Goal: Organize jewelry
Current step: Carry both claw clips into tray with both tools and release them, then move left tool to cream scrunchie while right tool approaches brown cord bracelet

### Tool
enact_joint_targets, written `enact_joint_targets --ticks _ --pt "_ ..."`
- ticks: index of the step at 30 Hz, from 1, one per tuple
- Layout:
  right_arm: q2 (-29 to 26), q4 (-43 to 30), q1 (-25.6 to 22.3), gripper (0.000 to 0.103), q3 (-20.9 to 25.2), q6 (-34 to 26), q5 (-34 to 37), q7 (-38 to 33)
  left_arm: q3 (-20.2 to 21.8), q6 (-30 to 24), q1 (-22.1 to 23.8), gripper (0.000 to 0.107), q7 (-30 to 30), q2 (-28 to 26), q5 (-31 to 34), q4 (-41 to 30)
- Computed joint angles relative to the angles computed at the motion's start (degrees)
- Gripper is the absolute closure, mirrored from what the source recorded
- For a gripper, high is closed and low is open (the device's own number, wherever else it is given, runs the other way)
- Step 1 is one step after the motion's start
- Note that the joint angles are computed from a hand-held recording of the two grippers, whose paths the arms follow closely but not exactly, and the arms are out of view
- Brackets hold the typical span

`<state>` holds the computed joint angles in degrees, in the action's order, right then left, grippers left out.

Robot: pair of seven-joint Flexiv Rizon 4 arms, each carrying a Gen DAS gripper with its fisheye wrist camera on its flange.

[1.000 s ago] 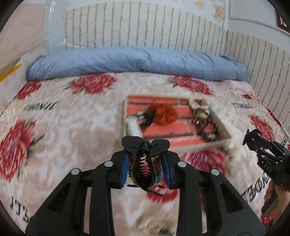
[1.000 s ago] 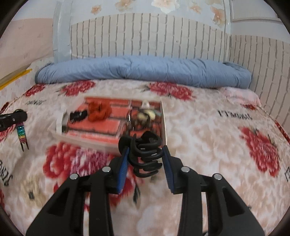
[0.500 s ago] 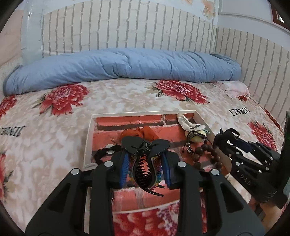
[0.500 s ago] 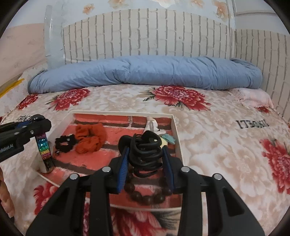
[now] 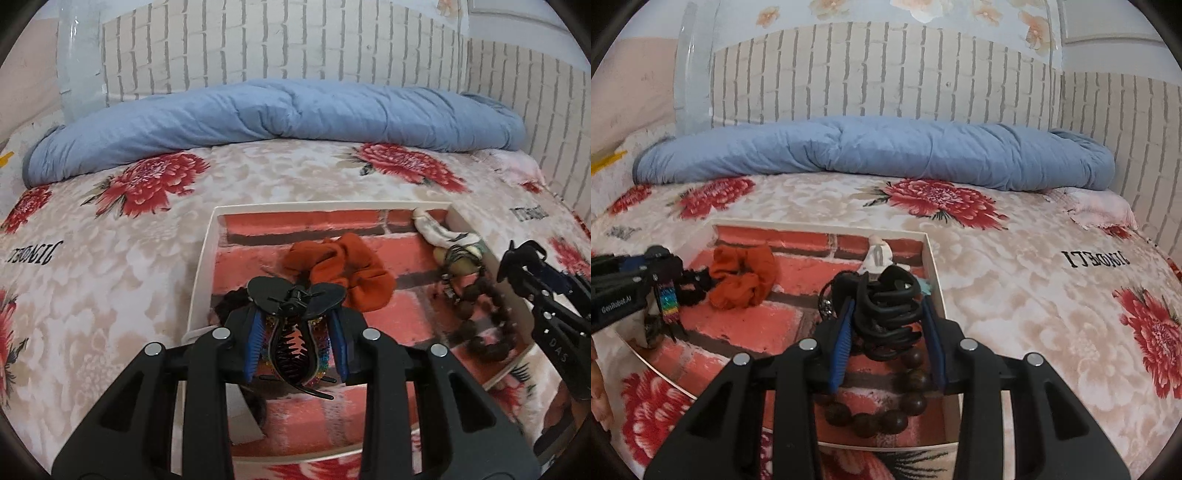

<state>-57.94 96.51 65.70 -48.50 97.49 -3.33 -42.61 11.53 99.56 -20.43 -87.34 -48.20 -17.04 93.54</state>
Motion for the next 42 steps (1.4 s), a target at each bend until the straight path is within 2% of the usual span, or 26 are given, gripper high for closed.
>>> enact_joint_targets --ticks 5,9,14,16,20,21,23,25,27,28,32,34,36,40,42 --pt "-0.36 -1.63 -2.04 0.067 2.04 -2.08 -1.6 0.63 3.58 -1.45 -2.14 0.076 -0.79 -1.72 -0.43 -1.56" --pt "-0.48 -2.35 -3.03 0.067 2.83 -2.75 -3.24 2.0 1.03 -2.83 0.13 0.074 -0.7 -1.93 0.42 -2.28" --pt "-0.94 -3.27 -3.98 0.067 3.03 -2.98 -4.67 3.09 -0.08 -3.64 1.23 0.068 -1.09 -2.37 1.8 -3.0" --pt "-1.01 -3.78 -4.55 0.067 3.39 -2.85 -5.07 3.43 -0.34 -3.56 1.39 0.062 -0.95 -2.46 2.54 -3.14" --pt "-1.43 -4.6 -5.48 0.066 3.83 -2.16 -5.39 3.71 -0.8 -2.45 1.23 0.04 -0.4 -2.43 3.67 -3.02" --pt "-1.04 -5.02 -6.38 0.065 5.14 -2.55 -5.78 3.34 -0.78 -1.93 1.1 0.032 -0.28 -2.4 3.81 -2.89" --pt "-0.33 -5.55 -8.09 0.065 7.66 -3.13 -6.63 2.85 1.94 -0.74 -1.03 0.021 -1.03 -2.72 3.08 -2.77" --pt "-0.4 -5.42 -8.05 0.059 7.4 -2.92 -6.64 3.67 1.74 1.19 -0.92 0.015 -0.93 -2.39 2.79 -2.0" --pt "-0.87 -4.45 -6.86 0.031 5.69 -1.29 -5.68 4.65 -0.47 2.71 0.71 0.011 -0.28 -1.66 2.56 -1.11" --pt "-0.86 -4.02 -6.44 0.026 5.29 -0.81 -5.22 4.61 -1.33 3.34 1.34 0.011 0.12 -1.32 2.41 -0.67" --pt "-0.6 -2.71 -4.74 0.014 3.62 -0.88 -4.48 2.93 -2.55 6.16 2.05 0.009 1.51 0.21 1.16 1.42" --pt "0.1 -1.95 -4.27 0.013 3.48 -1.17 -4.51 1.96 -3.08 7.36 2.38 0.009 2.16 1.18 0.28 2.67" --pt "0.76 -0.67 -3.3 0.008 2.78 -0.23 -3.59 1.82 -4.36 8.76 3.36 0.009 2.69 2.82 -0.14 4.65" --pt "2.21 2.48 -1.07 0.007 1.82 4.29 1.25 1.18 -3.46 11.7 2.42 0.009 3.38 5.78 -3.0 9.11" --pt "2.8 3.82 0.79 0.004 0.84 4.31 4.1 0.85 -3.08 13.02 1.9 0.009 4.07 6.8 -4.63 10.95"
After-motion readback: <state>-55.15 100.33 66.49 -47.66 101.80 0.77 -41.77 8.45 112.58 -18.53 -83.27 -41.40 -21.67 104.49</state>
